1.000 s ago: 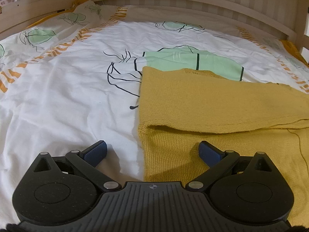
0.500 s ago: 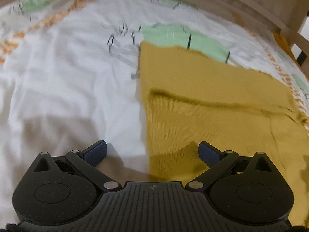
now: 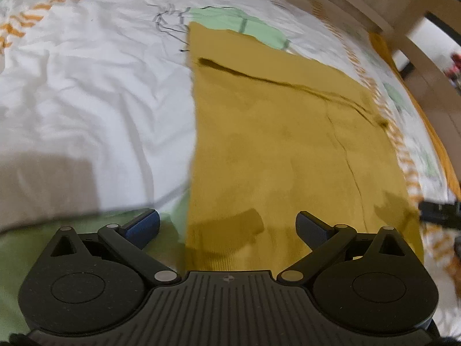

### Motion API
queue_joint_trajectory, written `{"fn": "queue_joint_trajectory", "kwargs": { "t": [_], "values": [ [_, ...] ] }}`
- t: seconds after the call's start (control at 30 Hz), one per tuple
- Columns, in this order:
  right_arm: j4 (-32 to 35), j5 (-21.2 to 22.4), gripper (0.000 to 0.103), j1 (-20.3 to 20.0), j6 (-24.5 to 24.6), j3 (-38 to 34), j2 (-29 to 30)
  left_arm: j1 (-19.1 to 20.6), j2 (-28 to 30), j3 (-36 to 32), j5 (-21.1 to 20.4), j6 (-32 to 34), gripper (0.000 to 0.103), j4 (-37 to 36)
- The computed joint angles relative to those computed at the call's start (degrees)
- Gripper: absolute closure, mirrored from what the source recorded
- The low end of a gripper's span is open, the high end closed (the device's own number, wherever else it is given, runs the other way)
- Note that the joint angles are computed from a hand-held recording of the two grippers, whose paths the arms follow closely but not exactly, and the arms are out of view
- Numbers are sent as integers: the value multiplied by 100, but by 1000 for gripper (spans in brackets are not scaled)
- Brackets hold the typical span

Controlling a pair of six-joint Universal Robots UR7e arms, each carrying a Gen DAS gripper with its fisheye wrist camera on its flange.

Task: Fold small clothes
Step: 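Move both tools toward the sweater hem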

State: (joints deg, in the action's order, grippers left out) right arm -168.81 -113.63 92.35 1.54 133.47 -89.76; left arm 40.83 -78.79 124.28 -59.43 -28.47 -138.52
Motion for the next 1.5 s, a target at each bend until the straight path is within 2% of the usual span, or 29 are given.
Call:
{"fn": "queue_joint_trajectory", "kwargs": {
  "t": [0.2, 0.37, 0.53, 0.63, 0.73, 0.83, 0.93, 1.03, 1.13, 1.2, 1.33, 1.4, 1.5],
  "values": [
    [-856, -1064, 0, 815, -528, 351, 431, -494, -350, 448, 39, 266, 1, 146],
    [-1111, -1602, 1, 1167, -721, 385, 762, -841, -615, 772, 47, 338, 1, 152],
    [-954, -1836, 1, 1247, -824, 284, 954, -1072, -769, 969, 0, 371, 1, 76],
    [-407, -1866, 1, 1171, -669, 186, 933, -1111, -924, 1069, -177, 383, 1, -86],
    [-163, -2053, 1, 1165, -616, 159, 947, -1175, -1119, 1177, -302, 306, 1, -144],
    [-198, -2423, 1, 1134, -537, 194, 861, -1207, -1313, 1216, -411, 229, 2, -168],
    [-65, -2874, 2, 1103, -212, 221, 555, -1252, -1490, 1242, -397, 91, 2, -160],
    [-42, -3482, 2, 1207, -93, 250, 378, -1293, -1629, 1252, -272, -52, 2, -137],
    [-218, -3771, 2, 1281, -212, 285, 261, -1345, -1682, 1227, -40, -194, 2, -77],
    [-362, -3644, 2, 1289, -328, 313, 162, -1369, -1670, 1206, 121, -204, 2, -72],
    [-630, -2749, 2, 1245, -408, 337, -36, -1361, -1510, 1088, 370, -43, 1, 48],
    [-546, -2401, 2, 1155, -540, 267, -3, -1265, -1370, 988, 303, 145, 1, 148],
    [-348, -2174, 3, 1028, -628, 217, 81, -1113, -1240, 883, 119, 315, 2, 284]
  ]
}}
